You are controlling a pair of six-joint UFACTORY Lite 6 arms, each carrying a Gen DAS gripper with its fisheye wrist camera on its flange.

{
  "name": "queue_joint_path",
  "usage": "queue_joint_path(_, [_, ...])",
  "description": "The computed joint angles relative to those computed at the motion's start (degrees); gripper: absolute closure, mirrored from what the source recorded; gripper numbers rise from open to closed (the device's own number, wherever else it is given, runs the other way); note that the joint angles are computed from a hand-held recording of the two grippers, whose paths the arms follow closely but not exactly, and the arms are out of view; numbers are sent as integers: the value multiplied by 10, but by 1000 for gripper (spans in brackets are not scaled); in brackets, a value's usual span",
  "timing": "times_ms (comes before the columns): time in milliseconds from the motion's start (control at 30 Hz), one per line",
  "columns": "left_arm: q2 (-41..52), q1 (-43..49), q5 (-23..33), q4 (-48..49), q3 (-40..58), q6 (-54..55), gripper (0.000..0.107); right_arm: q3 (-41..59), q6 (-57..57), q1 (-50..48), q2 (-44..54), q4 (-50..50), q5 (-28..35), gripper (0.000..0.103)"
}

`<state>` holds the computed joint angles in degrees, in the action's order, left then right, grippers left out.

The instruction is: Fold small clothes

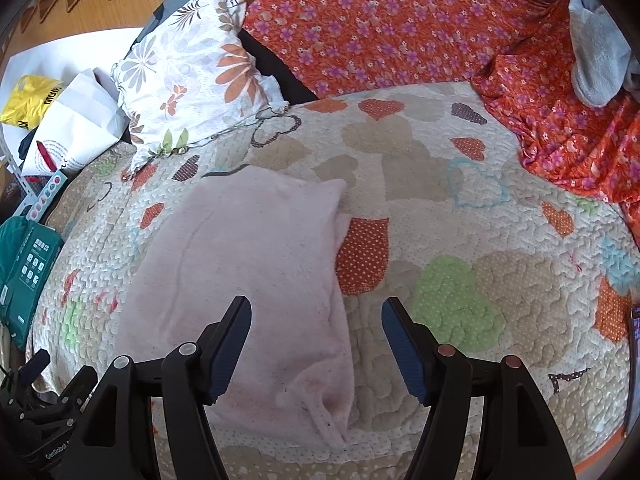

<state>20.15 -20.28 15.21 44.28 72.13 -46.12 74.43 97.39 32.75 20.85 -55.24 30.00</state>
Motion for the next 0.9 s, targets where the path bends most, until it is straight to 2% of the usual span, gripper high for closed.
queue_joint_path(567, [54, 11, 21, -57, 39, 63, 4, 48, -43, 9, 53, 15, 20, 30])
queue_joint_path(900, [90, 22, 27, -175, 77, 175, 4, 72, -60, 20, 74, 11, 36, 30])
